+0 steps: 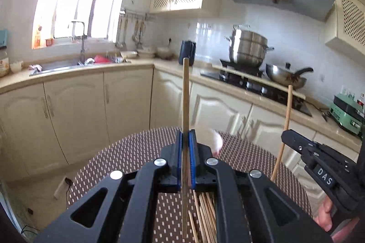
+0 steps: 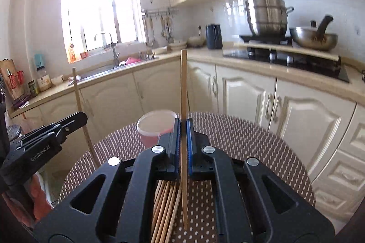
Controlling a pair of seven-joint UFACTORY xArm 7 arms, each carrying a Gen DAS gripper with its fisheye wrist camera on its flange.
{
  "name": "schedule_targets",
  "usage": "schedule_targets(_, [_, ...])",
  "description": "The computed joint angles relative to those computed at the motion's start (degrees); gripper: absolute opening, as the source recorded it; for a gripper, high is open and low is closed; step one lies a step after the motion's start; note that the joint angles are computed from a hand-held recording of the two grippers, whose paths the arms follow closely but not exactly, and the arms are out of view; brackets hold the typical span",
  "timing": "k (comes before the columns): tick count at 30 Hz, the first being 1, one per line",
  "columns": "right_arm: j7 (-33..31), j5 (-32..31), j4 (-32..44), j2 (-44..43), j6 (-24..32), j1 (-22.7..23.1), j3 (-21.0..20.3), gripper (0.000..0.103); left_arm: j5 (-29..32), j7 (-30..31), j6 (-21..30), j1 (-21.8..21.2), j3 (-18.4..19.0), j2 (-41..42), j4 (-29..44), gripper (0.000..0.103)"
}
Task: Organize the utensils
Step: 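Lift the left tool's chopstick into the pink cup while the right tool inserts its own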
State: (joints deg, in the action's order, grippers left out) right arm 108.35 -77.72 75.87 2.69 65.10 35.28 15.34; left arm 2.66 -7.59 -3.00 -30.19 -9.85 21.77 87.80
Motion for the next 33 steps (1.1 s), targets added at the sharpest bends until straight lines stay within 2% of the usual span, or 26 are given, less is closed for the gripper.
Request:
schedule_targets(1, [-0.41,-1.07,0.58,0.17,-0.09,-0.14,-0.18,0.005,-0.04,-1.08,-0.15,-2.6,3.09,0.62,1.51,0.006])
schedule_targets(2, [-0.49,-1.66,0.91,0.29,-0.01,-0.21,-0.31,0.005,1.07,-4.16,-0.31,-6.89,8.58,1.43,3.21,0.006])
schedule_targets(3, [-0.74,-2.1,1.73,0.58,0.16,-0.44,-0.59,0.005,2.41,-6.8,-0.16,-9.27,11.88,2.47,5.09,0.006])
schedule_targets(7, [0.88,-5.41,3.72,0.88,-0.82,-1.63,-1.81,0.005,3.17,-9.26,1.84,-10.03,13.08,6.39,13.07,0.006])
schedule_targets(9, [1.12,-7.0,5.53,2.04,1.62,-1.55,-2.03,0.005,4.03,-11.67,1.31,-11.52,15.46,8.35,16.51,0.006])
schedule_targets(10, [1.32,-7.28,6.21,2.4,1.95,-1.65,-2.38,0.005,4.19,-13.68,1.47,-13.11,17.87,9.36,18.45,0.006])
schedule_targets(13, [4.17,-7.58,5.69,1.48,-1.9,-3.0,-3.5,0.005,4.85,-15.12,0.88,-12.22,16.58,10.92,21.5,0.006])
schedule_targets(17, [7.14,-9.12,6.5,1.77,-2.31,-4.26,-3.99,0.005,5.45,-18.14,-1.63,-16.94,24.05,12.95,24.17,0.006])
schedule_targets(18, [7.42,-9.33,7.09,2.2,-2.43,-4.4,-4.06,0.005,5.46,-18.25,-1.68,-17.41,24.85,13.81,25.55,0.006])
schedule_targets(22, [7.57,-10.03,9.41,4.03,-2.34,-4.34,-4.76,0.005,5.18,-17.02,-2.05,-15.16,21.16,15.32,28.54,0.006])
schedule_targets(23, [7.6,-10.34,10.1,4.63,-2.35,-4.2,-4.99,0.005,4.97,-16.84,-2.66,-15.22,21.22,15.7,29.09,0.006])
schedule_targets(26, [7.66,-11.17,11.77,5.97,-2.02,-3.55,-5.71,0.005,3.3,-16.93,-4.17,-17.59,25.43,17.37,30.67,0.006])
schedule_targets(29, [7.88,-11.45,13.4,7.23,-1.96,-2.89,-6.58,0.005,2.83,-14.56,-3.74,-14.84,20.83,19.31,34.13,0.006])
schedule_targets(31, [7.5,-11.38,14.65,8.22,-2.58,-2.62,-7.19,0.006,1.7,-14.43,-4.37,-15.07,21.54,20.64,35.44,0.006])
schedule_targets(33, [5.81,-10.88,16.54,9.99,-2.34,-2.15,-7.88,0.006,1.33,-13.44,-2.99,-14.26,20.28,22.49,38.22,0.006])
